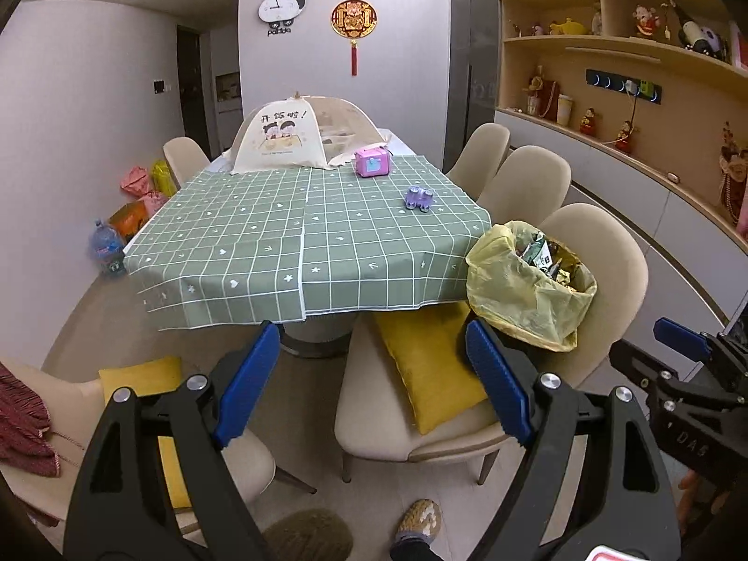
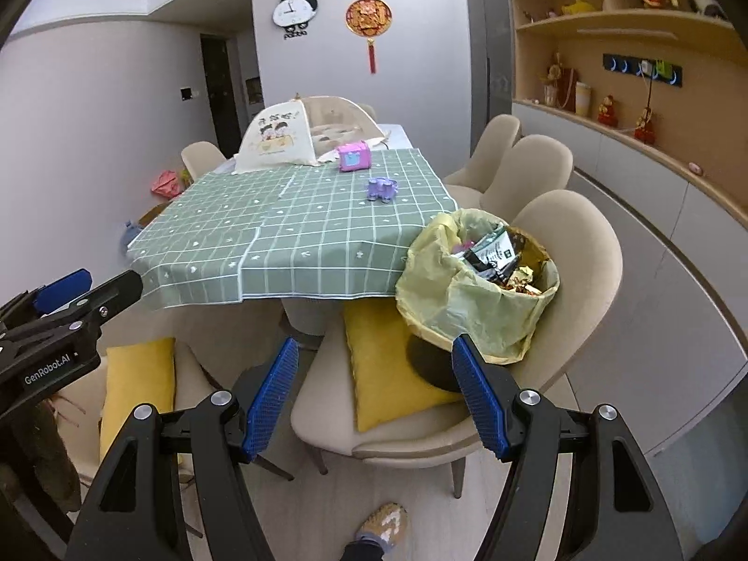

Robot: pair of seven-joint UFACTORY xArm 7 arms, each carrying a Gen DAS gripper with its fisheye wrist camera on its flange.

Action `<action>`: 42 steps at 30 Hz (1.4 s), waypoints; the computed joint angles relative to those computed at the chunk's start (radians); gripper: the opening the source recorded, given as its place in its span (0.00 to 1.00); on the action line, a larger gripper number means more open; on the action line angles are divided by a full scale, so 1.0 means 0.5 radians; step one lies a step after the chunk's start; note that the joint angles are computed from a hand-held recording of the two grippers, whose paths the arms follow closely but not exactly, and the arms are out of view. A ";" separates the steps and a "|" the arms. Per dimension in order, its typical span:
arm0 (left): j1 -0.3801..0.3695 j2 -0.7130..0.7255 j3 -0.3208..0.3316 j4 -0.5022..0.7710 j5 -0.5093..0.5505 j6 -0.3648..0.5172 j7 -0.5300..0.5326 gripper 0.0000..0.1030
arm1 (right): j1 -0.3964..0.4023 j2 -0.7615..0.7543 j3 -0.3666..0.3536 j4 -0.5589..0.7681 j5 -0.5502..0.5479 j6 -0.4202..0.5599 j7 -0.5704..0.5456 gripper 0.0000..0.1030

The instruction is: Collect trash

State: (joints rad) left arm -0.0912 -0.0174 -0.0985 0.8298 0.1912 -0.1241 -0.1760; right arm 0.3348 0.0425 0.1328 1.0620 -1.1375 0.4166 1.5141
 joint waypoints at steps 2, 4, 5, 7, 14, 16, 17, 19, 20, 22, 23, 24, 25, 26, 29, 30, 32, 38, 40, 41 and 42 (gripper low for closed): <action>-0.190 -0.059 0.162 -0.069 -0.200 -0.021 0.198 0.76 | 0.019 -0.016 0.015 -0.005 -0.050 0.026 0.046 0.63; -0.179 -0.105 0.153 -0.123 -0.222 -0.037 0.233 0.76 | 0.031 -0.034 0.030 -0.010 -0.099 0.045 0.100 0.63; -0.223 -0.118 0.195 -0.135 -0.245 -0.035 0.263 0.76 | 0.034 -0.039 0.036 -0.009 -0.103 0.049 0.112 0.63; -0.261 -0.144 0.230 -0.158 -0.282 -0.034 0.309 0.76 | 0.038 -0.053 0.047 -0.011 -0.134 0.052 0.143 0.63; -0.765 -0.180 0.718 -0.169 -0.388 -0.069 0.459 0.76 | 0.046 -0.087 0.082 -0.007 -0.177 0.120 0.216 0.63; -0.969 -0.193 0.923 -0.175 -0.391 -0.070 0.483 0.76 | 0.050 -0.086 0.092 0.004 -0.158 0.154 0.211 0.63; -1.052 -0.200 1.006 -0.178 -0.397 -0.068 0.499 0.76 | 0.052 -0.082 0.095 0.010 -0.156 0.161 0.213 0.63; -1.170 -0.211 1.124 -0.179 -0.417 -0.059 0.536 0.76 | 0.059 -0.073 0.100 0.026 -0.151 0.185 0.219 0.63; -1.237 -0.213 1.187 -0.177 -0.439 -0.055 0.561 0.76 | 0.060 -0.074 0.097 0.026 -0.150 0.187 0.218 0.63; -1.381 -0.217 1.324 -0.168 -0.498 -0.047 0.619 0.76 | 0.066 -0.068 0.099 0.036 -0.143 0.204 0.212 0.63; -1.440 -0.218 1.378 -0.163 -0.529 -0.044 0.648 0.76 | 0.069 -0.066 0.099 0.040 -0.142 0.209 0.209 0.63; -1.492 -0.219 1.424 -0.160 -0.558 -0.042 0.676 0.76 | 0.073 -0.063 0.100 0.044 -0.139 0.218 0.203 0.63; -1.544 -0.219 1.470 -0.157 -0.587 -0.042 0.704 0.76 | 0.077 -0.059 0.101 0.047 -0.134 0.226 0.199 0.63; -1.618 -0.222 1.541 -0.154 -0.617 -0.039 0.737 0.76 | 0.079 -0.056 0.099 0.051 -0.130 0.228 0.196 0.63; -1.742 -0.229 1.649 -0.149 -0.695 -0.032 0.822 0.76 | 0.083 -0.055 0.094 0.049 -0.109 0.224 0.191 0.63; -1.758 -0.229 1.659 -0.149 -0.718 -0.032 0.844 0.76 | 0.084 -0.052 0.092 0.048 -0.101 0.221 0.189 0.63; -1.821 -0.229 1.716 -0.143 -0.763 -0.023 0.894 0.76 | 0.084 -0.046 0.089 0.050 -0.093 0.212 0.185 0.63; -1.864 -0.227 1.737 -0.132 -0.911 -0.003 1.034 0.76 | 0.087 -0.043 0.082 0.053 -0.098 0.210 0.189 0.63; -1.896 -0.223 1.758 -0.123 -0.963 0.001 1.083 0.76 | 0.086 -0.044 0.079 0.051 -0.098 0.208 0.191 0.63; -1.896 -0.225 1.751 -0.126 -0.987 0.000 1.105 0.76 | 0.083 -0.048 0.077 0.048 -0.096 0.205 0.192 0.63; -1.901 -0.224 1.751 -0.126 -1.007 -0.001 1.122 0.76 | 0.082 -0.049 0.077 0.047 -0.096 0.205 0.196 0.63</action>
